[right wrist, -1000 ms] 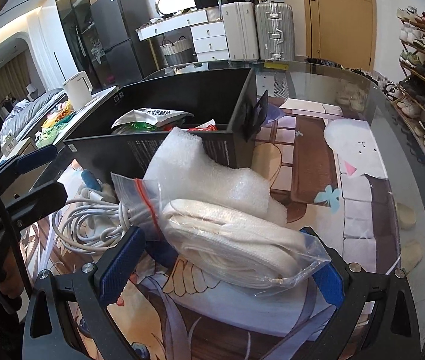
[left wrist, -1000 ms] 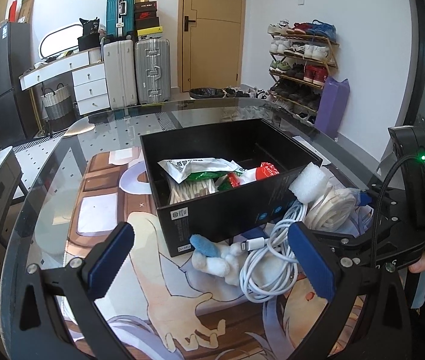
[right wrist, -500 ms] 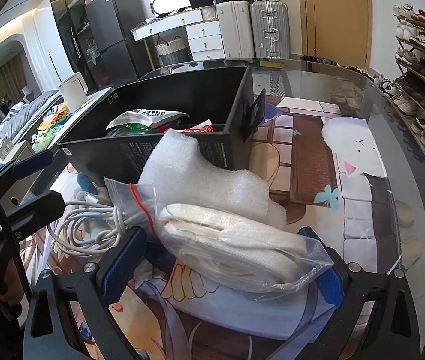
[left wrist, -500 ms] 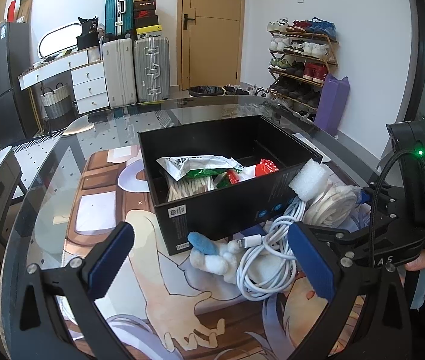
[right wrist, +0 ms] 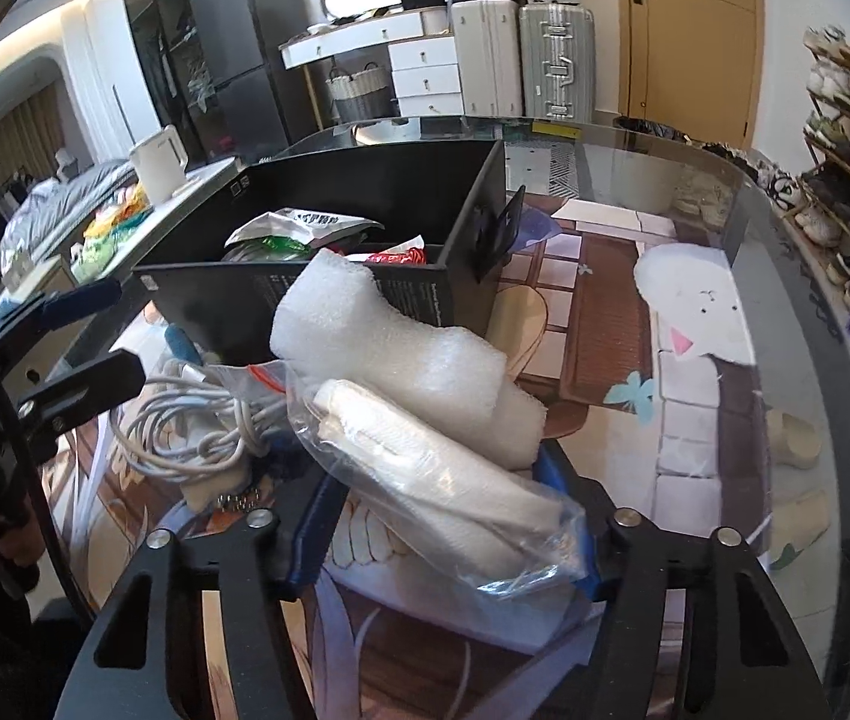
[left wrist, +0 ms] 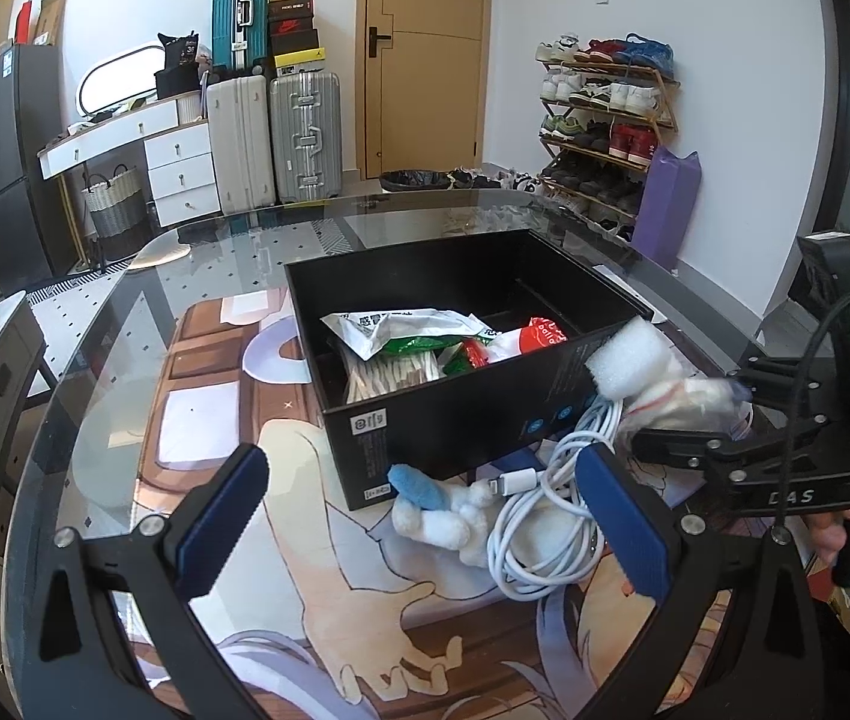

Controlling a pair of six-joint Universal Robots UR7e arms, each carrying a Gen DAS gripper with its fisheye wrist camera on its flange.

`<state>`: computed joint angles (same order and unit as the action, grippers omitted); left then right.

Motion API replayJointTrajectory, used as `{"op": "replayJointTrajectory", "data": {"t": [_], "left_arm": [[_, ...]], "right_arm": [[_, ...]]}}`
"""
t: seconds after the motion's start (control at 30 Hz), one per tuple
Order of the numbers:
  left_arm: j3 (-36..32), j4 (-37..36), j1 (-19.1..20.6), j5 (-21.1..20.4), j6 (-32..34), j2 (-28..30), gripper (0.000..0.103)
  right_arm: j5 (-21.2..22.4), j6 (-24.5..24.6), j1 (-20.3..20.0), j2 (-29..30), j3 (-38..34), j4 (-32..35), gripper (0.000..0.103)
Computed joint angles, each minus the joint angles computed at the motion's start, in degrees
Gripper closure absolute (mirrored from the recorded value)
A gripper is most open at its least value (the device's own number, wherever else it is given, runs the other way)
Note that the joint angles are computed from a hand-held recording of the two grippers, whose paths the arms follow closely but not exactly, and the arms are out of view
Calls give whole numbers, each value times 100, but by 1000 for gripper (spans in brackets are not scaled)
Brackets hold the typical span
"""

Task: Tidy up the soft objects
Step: 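Close right gripper on the bagged white rope and lift it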

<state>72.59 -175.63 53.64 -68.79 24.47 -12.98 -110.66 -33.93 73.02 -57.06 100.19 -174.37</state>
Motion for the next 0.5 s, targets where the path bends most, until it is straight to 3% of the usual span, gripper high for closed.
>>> {"op": "replayJointTrajectory", "data": {"t": [0.1,0.5], "left_arm": [[9,3,2,-6,18,-6,0],[25,16,6,-3,81,-15,0]], "right_arm": [[-137,-152,8,-102,4,322,43],[169,-459,-64,-397,156,1084,39]]}}
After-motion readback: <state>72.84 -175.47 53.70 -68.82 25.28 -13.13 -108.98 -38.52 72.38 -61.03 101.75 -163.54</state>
